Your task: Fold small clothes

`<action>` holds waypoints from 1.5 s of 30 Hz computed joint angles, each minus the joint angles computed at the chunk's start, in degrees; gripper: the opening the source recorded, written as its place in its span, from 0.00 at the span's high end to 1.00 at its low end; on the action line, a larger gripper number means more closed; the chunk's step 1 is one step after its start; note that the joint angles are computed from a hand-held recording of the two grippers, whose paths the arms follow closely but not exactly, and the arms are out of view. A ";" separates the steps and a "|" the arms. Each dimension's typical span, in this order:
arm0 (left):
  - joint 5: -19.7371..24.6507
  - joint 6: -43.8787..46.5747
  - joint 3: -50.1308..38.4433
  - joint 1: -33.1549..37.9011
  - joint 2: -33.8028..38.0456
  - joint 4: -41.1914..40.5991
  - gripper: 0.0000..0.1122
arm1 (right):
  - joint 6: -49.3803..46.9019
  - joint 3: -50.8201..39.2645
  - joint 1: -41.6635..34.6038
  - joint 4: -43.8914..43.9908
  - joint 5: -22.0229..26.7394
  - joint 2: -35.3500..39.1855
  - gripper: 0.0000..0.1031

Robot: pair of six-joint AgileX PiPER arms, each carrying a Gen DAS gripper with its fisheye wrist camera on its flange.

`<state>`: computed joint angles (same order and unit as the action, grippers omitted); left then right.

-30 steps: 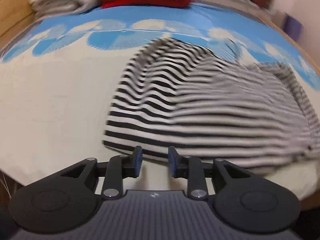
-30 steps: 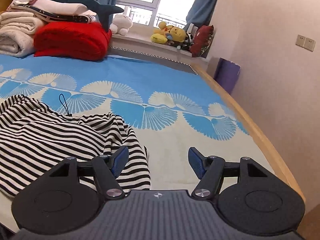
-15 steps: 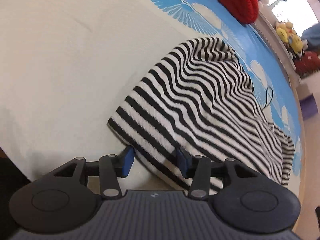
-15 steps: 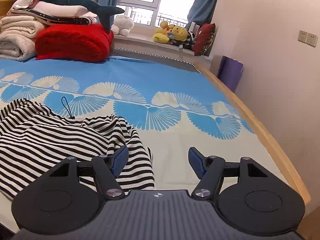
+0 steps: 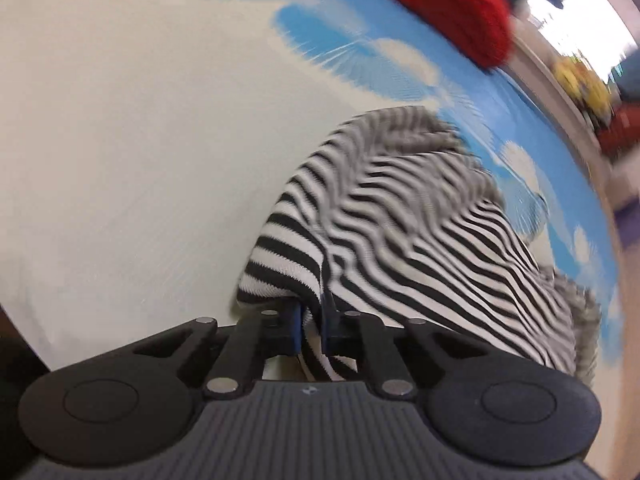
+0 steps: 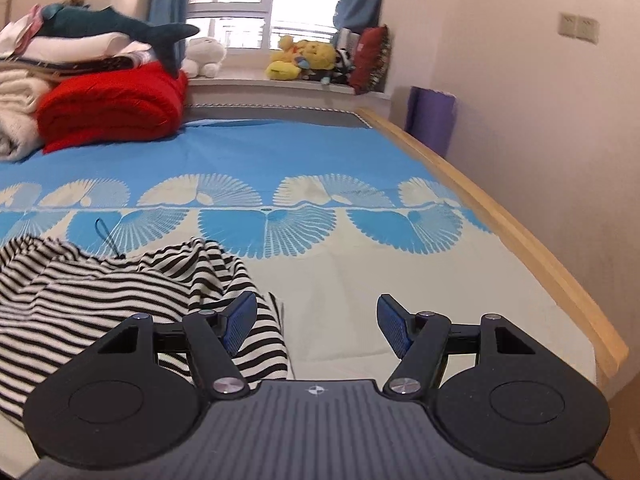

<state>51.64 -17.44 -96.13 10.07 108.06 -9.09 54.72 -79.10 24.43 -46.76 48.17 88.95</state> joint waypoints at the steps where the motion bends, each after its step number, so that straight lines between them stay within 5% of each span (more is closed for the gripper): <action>1: -0.45 0.63 -0.97 -1.95 -0.77 2.68 0.93 | 0.84 0.07 -0.52 0.33 -0.04 -0.25 0.34; 4: -1.59 4.15 -6.71 -8.60 -1.98 7.62 0.95 | 4.70 1.14 -2.42 0.73 -0.82 -1.75 0.34; 11: 2.90 11.37 -27.03 -25.08 4.21 1.49 0.98 | 18.06 6.49 -6.58 -5.57 0.05 -6.80 0.34; 15: -2.66 17.57 -23.15 -35.22 5.27 -1.57 0.98 | 20.48 10.59 -8.01 -11.72 0.01 -9.36 0.33; 17: 1.48 21.32 -26.82 -37.88 10.12 -6.64 0.97 | 19.26 12.37 -9.58 -11.34 -1.70 -10.69 0.32; 19: 11.44 21.08 -36.59 -39.47 18.37 -7.98 0.92 | 17.58 13.71 -11.52 -9.67 -4.18 -11.74 0.31; 21: 13.48 19.19 -38.76 -40.54 20.32 -4.69 0.92 | 13.83 13.88 -13.86 -5.56 -6.93 -12.01 0.31; 24: 5.12 23.61 -26.14 -35.68 12.32 -14.61 0.77 | 8.07 13.44 -16.55 0.83 -10.98 -11.33 0.31; 26: 1.22 24.89 -20.94 -32.21 9.19 -18.75 0.76 | 0.25 12.54 -18.55 9.16 -14.59 -10.18 0.32; 31: -2.17 16.44 -16.51 -27.80 8.49 -9.31 0.79 | -22.74 7.47 -22.63 35.94 -20.87 -3.65 0.45; 34: -6.52 24.78 -8.09 -27.45 5.95 -13.21 0.80 | -37.56 1.31 -23.89 51.66 -15.90 2.85 0.45; 36: -0.98 30.86 -11.09 -29.22 8.15 -10.06 0.78 | -43.45 -3.69 -25.01 59.67 -8.43 7.86 0.44; 40: 4.50 36.07 -18.24 -27.59 10.63 -12.91 0.78 | -46.71 -7.53 -24.32 61.48 -1.76 12.04 0.39; 43: 4.56 33.62 -18.83 -24.08 9.69 -17.10 0.77 | -48.33 -8.67 -23.28 60.66 2.35 13.39 0.41; 44: 4.42 32.48 -18.12 -23.79 8.57 -17.10 0.77 | -49.32 -8.09 -23.26 61.16 2.42 12.98 0.45; 45: 4.09 31.46 -18.49 -23.51 8.64 -16.44 0.76 | -50.01 -7.53 -23.32 61.42 2.27 12.44 0.68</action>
